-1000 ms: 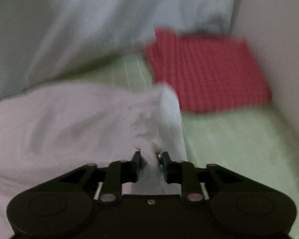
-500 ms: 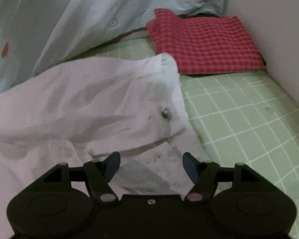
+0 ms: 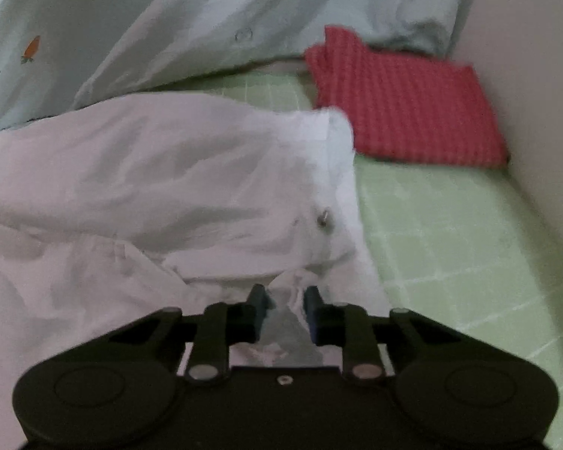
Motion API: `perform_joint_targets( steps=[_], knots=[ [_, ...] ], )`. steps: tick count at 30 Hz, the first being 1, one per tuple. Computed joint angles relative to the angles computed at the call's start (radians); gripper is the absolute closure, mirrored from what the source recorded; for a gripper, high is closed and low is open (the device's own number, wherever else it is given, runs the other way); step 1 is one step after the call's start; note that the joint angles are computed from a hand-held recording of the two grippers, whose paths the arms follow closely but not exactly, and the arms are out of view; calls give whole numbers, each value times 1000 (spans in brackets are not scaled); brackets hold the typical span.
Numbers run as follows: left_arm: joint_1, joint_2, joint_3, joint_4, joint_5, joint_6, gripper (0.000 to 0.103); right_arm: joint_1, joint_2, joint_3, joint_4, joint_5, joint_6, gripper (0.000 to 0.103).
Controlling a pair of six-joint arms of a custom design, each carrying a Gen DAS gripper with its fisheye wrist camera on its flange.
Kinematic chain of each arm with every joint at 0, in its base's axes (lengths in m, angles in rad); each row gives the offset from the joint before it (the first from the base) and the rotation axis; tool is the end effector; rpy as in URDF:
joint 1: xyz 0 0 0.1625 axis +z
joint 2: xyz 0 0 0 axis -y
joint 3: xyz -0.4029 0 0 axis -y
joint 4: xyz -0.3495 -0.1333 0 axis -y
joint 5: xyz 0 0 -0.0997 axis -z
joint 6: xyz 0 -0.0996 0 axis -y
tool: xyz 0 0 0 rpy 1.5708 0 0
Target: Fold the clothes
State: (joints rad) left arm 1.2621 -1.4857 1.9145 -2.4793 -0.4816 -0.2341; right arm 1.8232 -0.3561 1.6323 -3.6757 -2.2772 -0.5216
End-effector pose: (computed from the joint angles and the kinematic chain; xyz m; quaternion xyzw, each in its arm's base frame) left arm 0.0708 -0.5073 0.4237 -0.0920 0.8349 -0.3307 0.4304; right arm 0.2169 -0.5661 -0.0092 0.1952 -0.8479 0.3318 0.3645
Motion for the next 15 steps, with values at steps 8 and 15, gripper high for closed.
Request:
perform_joint_targets(
  steps=[8,15],
  knots=[
    [2,-19,8,-17,10,-21,33,-2,21,-115,-30,34,-23,80],
    [-6,-61,37,-19,24,-30,30,-19,56,-171,82,-60,124,46]
  ],
)
